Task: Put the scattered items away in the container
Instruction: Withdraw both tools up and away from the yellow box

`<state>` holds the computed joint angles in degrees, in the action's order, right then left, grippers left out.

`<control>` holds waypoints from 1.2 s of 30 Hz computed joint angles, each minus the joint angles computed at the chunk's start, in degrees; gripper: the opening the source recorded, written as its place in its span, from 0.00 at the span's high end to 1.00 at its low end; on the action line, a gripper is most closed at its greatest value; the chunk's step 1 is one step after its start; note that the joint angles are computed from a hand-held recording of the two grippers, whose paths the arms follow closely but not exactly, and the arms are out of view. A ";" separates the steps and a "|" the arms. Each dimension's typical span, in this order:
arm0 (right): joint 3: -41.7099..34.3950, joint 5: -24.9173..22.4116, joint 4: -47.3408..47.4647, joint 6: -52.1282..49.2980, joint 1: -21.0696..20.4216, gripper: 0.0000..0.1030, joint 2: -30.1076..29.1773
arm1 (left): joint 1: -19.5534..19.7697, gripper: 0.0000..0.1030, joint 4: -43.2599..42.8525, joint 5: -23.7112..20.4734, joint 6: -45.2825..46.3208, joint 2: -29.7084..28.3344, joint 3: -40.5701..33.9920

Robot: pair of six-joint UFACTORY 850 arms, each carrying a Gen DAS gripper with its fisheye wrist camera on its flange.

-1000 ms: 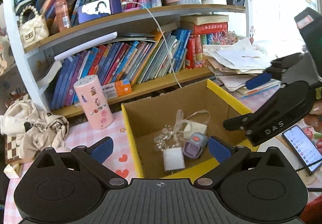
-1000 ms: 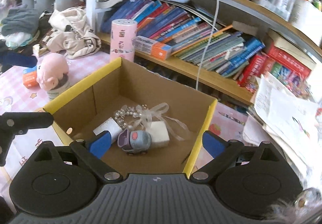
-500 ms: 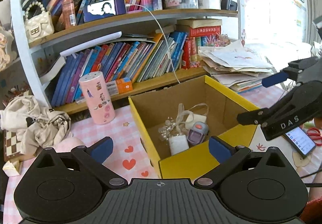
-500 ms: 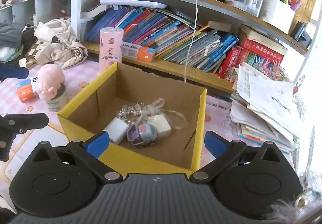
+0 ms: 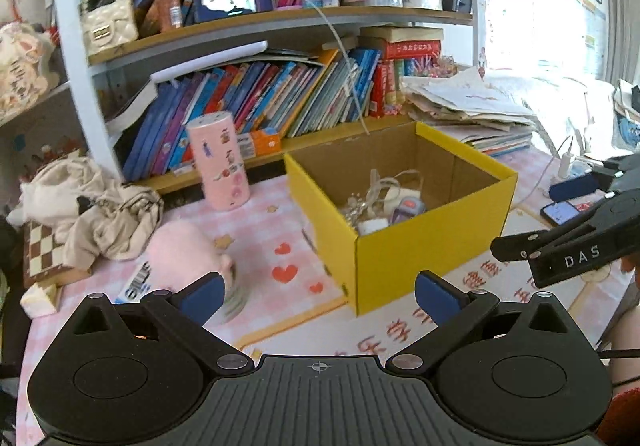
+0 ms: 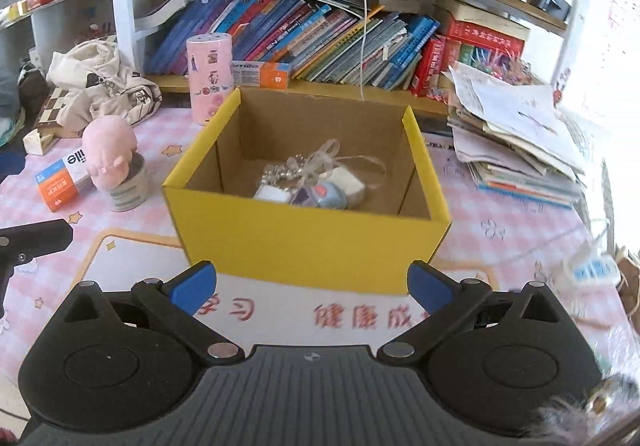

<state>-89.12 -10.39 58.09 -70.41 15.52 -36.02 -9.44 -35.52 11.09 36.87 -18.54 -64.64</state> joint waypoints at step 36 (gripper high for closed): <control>13.30 2.77 5.76 -6.20 10.70 0.00 6.30 | 6.38 0.01 -9.07 3.26 -1.48 11.91 18.10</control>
